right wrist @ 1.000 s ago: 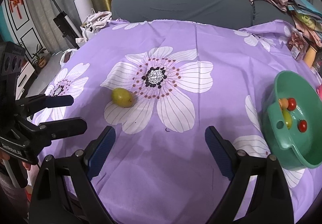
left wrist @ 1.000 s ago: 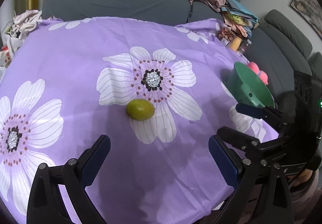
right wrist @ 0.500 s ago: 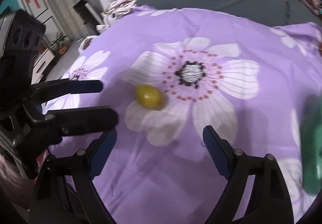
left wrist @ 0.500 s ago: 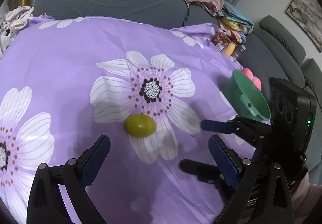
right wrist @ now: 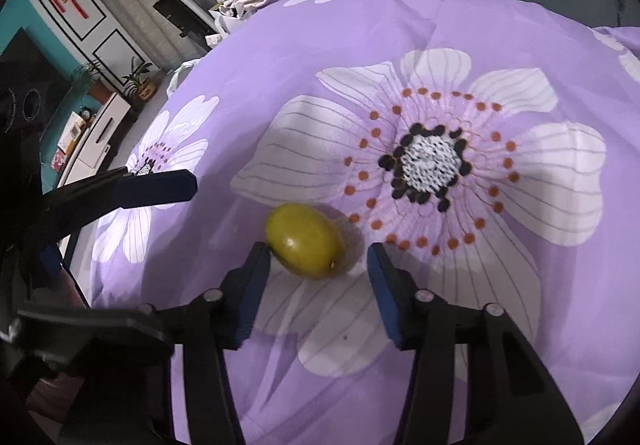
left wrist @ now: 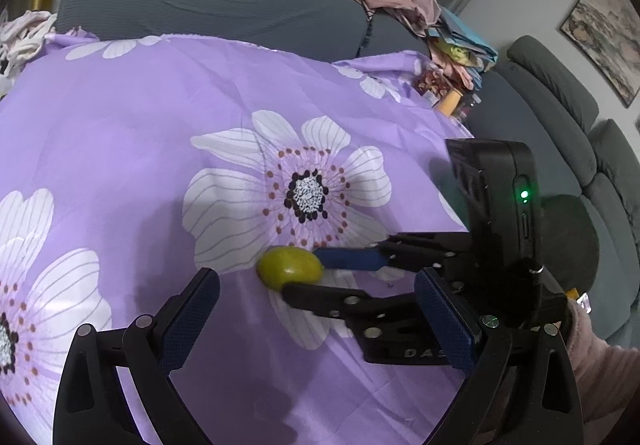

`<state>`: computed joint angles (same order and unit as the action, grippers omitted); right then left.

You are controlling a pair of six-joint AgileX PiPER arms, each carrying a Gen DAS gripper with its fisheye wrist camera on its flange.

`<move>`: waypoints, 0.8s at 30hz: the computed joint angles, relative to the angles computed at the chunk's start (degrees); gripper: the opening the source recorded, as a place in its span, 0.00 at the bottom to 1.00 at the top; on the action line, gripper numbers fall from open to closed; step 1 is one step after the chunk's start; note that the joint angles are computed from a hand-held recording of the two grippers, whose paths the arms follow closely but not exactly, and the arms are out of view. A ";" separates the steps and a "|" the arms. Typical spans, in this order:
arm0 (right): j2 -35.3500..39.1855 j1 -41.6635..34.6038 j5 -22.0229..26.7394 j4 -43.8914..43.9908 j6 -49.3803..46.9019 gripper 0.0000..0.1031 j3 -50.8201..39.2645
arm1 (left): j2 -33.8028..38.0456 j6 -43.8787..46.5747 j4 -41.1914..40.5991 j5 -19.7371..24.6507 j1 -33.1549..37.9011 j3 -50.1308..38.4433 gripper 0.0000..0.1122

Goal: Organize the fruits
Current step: 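Close the right tool around the green-yellow fruit and lift it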

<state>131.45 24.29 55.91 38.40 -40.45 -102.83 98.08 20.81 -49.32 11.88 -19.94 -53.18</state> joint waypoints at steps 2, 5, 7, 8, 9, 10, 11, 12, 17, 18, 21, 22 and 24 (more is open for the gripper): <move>-0.05 0.17 -0.16 -0.64 -0.28 0.36 0.09 | 0.75 1.52 -1.21 0.78 0.29 -0.94 0.87; -0.72 -0.71 0.45 -0.06 -0.70 0.32 1.02 | 2.39 -0.25 0.93 1.86 -0.04 -3.02 0.87; -2.17 -1.61 -0.20 -0.31 -1.24 0.30 2.93 | 3.63 -3.36 4.19 2.66 -0.65 -4.66 0.87; -2.67 -2.05 -0.32 -0.32 -1.95 0.26 3.76 | 4.12 -4.63 5.59 2.94 -0.99 -5.31 0.87; -3.38 -2.61 -0.08 -0.14 -2.62 0.17 4.94 | 4.71 -6.43 7.58 3.41 -1.46 -6.20 0.87; -3.98 -3.21 -0.06 0.02 -3.21 0.13 6.07 | 5.01 -7.15 8.48 3.76 -1.65 -6.71 0.87; -4.19 -3.61 -0.12 -0.38 -3.25 0.14 6.51 | 5.66 -8.34 9.95 4.38 -1.96 -7.67 0.87; -4.56 -3.73 -0.40 -2.06 -2.34 0.17 7.01 | 6.11 -9.53 11.22 4.72 -2.18 -8.33 0.87; -5.84 -4.05 -3.79 -3.58 -1.44 0.81 8.21 | 7.04 -12.97 14.84 5.51 -2.39 -9.59 0.87; -5.74 -3.82 -4.22 -3.83 -1.78 0.82 7.65 | 7.05 -9.48 11.32 5.77 -1.84 -9.49 0.87; -3.08 -3.66 -1.68 -4.64 -0.44 0.70 2.59 | 8.67 -6.41 8.38 8.14 -0.66 -11.91 0.87; -2.31 -3.57 -1.02 -4.81 -0.37 0.68 1.35 | 9.55 -9.42 11.90 8.96 -0.71 -13.55 0.87; -1.15 -3.61 -0.13 -4.45 -0.88 0.62 -0.27 | 11.00 -11.78 14.68 10.10 -0.67 -16.02 0.87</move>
<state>130.30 20.68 55.78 33.95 -41.33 -103.10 109.09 9.03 -34.63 21.97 -20.61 -69.20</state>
